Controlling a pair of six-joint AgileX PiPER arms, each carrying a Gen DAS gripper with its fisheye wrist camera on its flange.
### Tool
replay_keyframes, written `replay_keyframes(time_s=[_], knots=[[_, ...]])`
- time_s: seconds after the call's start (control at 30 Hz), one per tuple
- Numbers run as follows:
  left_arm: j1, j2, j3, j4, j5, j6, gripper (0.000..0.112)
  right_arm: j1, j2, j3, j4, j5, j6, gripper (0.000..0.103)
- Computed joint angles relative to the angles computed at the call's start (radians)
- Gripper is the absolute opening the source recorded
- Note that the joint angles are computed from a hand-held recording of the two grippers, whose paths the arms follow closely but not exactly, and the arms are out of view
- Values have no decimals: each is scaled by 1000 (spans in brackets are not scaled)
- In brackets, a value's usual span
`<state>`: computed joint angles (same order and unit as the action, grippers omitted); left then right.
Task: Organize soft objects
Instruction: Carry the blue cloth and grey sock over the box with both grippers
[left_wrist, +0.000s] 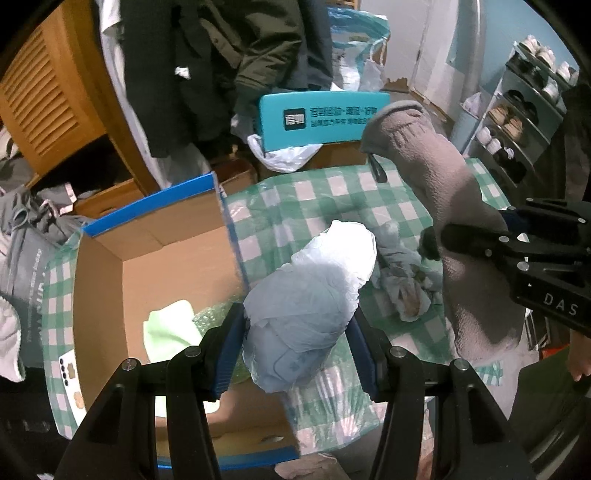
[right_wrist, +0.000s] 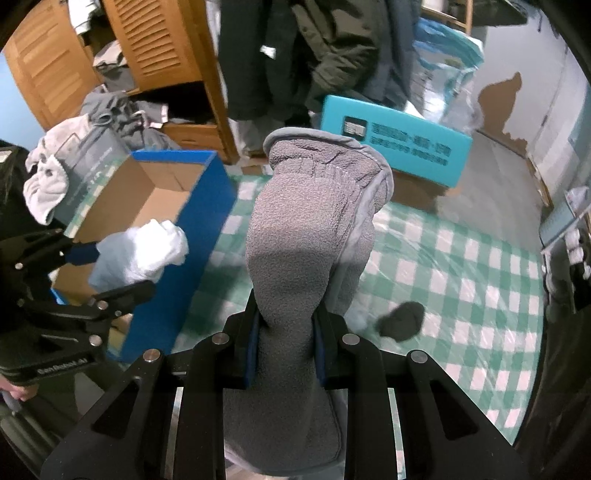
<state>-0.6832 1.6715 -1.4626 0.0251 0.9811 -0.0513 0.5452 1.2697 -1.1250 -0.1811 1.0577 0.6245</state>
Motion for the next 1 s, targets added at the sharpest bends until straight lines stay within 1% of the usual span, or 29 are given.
replay_keyframes(time_s=[0.47,0.9,1.0], knots=[[169,-50,65,-47,-26,88,56,110,204,-207,-4,8,7,22],[325,-68,117,-100,-42,180,56,176,409,-445,15,50,-24,22],[351,-73,136,-80,-58,181,56,185,455,-491,24,61,-32,22]])
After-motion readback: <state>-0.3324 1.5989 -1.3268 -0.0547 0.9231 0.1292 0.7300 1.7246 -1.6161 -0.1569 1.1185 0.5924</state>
